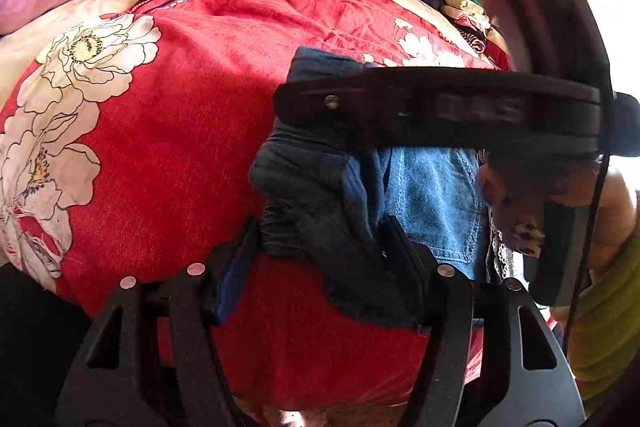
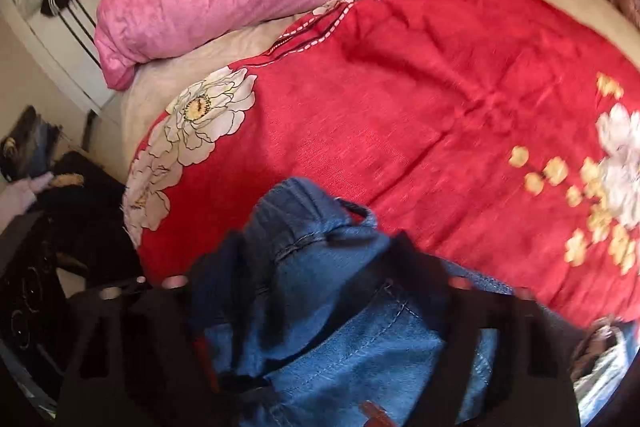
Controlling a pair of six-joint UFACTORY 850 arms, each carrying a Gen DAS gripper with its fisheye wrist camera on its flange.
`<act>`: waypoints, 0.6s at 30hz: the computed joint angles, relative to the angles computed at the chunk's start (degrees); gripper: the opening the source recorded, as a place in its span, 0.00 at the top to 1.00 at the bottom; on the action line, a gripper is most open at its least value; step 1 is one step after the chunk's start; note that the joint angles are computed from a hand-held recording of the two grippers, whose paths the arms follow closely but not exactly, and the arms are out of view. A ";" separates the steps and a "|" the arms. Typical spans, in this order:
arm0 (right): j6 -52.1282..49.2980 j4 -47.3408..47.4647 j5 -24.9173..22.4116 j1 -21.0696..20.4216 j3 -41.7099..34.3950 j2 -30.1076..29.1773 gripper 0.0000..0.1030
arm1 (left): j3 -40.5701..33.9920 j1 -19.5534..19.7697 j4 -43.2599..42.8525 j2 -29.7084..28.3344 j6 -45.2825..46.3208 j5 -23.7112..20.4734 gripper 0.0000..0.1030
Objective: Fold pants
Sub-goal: 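Grasp the elastic waistband end with the right tool, then lift the waistband end with the right tool and fold it over the legs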
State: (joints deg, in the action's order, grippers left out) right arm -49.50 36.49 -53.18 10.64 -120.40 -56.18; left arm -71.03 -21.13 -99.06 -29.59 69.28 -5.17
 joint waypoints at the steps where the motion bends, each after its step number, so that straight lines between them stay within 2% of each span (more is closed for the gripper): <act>1: -1.19 1.74 -0.65 -0.45 0.40 0.23 0.50 | -0.06 0.10 -0.59 -0.07 0.46 -0.17 0.46; 4: -6.11 7.11 -1.61 -2.10 3.74 2.65 0.65 | -0.47 0.07 0.34 -0.21 -0.66 -0.04 0.45; 6: -9.33 11.40 -2.69 -3.74 6.38 4.66 0.68 | -0.53 -0.01 -0.32 -0.03 -0.25 -0.26 0.35; 10: -14.35 18.18 -4.22 -7.20 11.38 8.45 0.68 | -0.67 -0.49 -2.84 0.16 2.00 -1.30 0.25; 13: -17.07 21.94 -5.99 -10.14 14.45 10.63 0.68 | -1.65 -0.85 -3.75 -0.20 2.73 -3.82 0.20; 18: -19.35 25.32 -7.09 -14.30 17.77 12.98 0.68 | -5.71 -2.40 7.17 -1.90 -6.41 -5.90 0.18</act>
State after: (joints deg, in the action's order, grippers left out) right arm -68.85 61.80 -60.27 -3.66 -102.63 -43.20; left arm -76.74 -23.54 -91.89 -31.50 62.88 -11.07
